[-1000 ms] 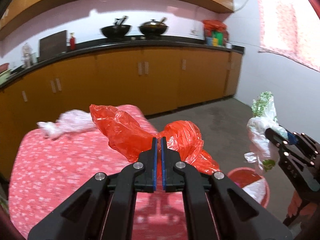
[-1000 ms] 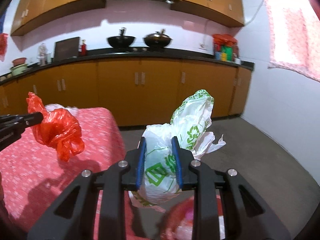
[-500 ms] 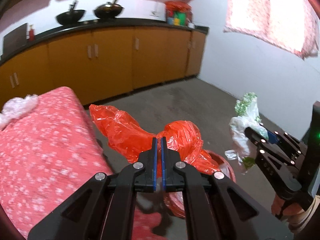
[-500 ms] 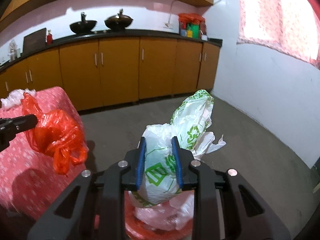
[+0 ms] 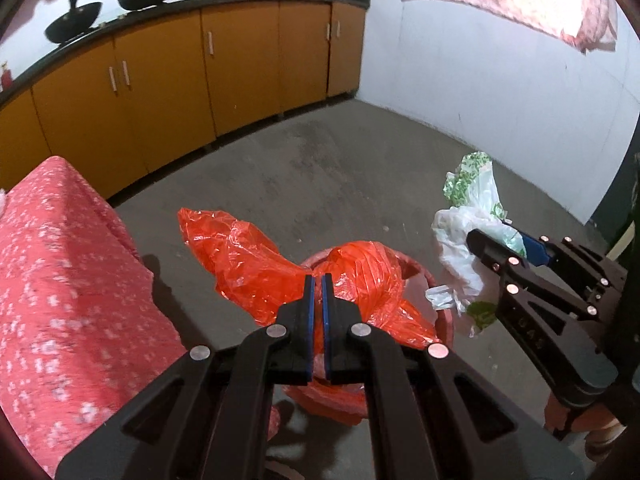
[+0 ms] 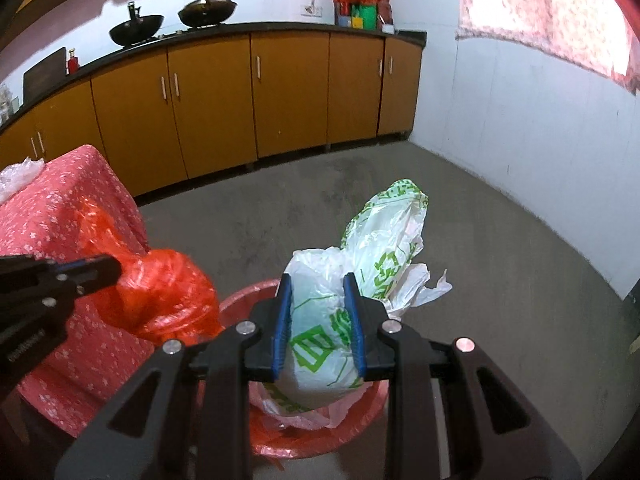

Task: Collect trash
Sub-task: 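Open both grippers to drop the two bags into the bin, then move both grippers back over the table toward the remaining bubble wrap and tissue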

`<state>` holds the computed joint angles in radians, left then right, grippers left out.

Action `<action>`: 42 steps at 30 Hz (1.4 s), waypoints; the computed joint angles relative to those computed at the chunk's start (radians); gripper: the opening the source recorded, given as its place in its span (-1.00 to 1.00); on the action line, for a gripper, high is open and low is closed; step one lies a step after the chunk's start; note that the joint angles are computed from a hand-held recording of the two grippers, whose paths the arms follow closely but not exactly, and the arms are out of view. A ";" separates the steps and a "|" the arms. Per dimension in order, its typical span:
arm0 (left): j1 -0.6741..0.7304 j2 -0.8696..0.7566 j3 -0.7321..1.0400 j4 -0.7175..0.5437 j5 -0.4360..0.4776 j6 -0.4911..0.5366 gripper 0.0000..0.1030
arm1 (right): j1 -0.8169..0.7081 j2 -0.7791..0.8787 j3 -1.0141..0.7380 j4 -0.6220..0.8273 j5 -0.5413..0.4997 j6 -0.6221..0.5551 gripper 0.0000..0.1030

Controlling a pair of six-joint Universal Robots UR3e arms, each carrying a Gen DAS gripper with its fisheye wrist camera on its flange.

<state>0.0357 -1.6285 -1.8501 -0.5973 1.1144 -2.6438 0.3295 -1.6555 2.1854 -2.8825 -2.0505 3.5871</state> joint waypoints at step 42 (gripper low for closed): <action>0.674 -0.018 0.279 -0.131 -0.138 -0.015 0.62 | 0.235 0.620 -1.152 0.331 0.100 -0.100 0.35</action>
